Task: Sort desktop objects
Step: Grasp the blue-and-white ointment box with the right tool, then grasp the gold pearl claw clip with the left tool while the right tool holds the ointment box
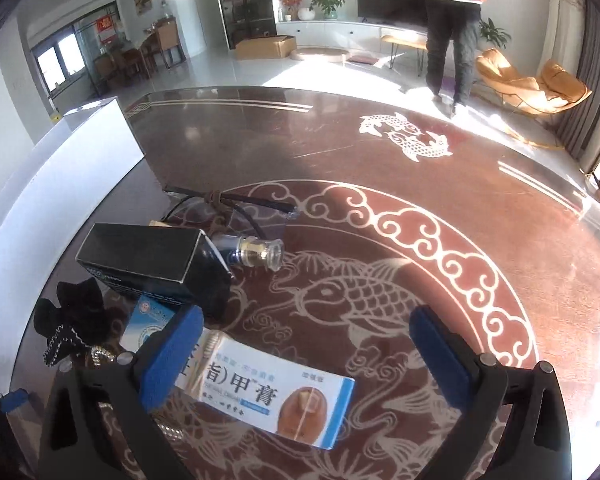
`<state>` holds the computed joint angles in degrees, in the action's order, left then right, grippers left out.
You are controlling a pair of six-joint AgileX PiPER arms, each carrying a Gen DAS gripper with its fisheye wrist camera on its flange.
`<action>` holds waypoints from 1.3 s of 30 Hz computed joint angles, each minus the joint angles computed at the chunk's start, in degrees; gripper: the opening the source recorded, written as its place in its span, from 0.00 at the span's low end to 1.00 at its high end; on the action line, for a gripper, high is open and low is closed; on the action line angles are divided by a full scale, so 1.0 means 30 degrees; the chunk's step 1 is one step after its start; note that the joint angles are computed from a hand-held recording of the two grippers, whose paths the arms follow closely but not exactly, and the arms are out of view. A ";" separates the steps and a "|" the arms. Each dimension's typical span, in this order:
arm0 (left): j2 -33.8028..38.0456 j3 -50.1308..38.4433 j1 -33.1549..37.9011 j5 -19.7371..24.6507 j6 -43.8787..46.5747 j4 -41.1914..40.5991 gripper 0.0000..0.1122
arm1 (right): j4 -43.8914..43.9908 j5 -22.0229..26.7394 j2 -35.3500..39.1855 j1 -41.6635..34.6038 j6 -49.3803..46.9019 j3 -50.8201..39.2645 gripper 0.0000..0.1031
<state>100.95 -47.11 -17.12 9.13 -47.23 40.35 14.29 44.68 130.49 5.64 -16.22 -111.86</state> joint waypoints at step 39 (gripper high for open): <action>0.0390 -0.0643 -0.0034 0.0361 0.0757 -0.1287 0.92 | -0.0537 -0.6402 -0.8001 0.3362 -0.4168 1.4298 0.41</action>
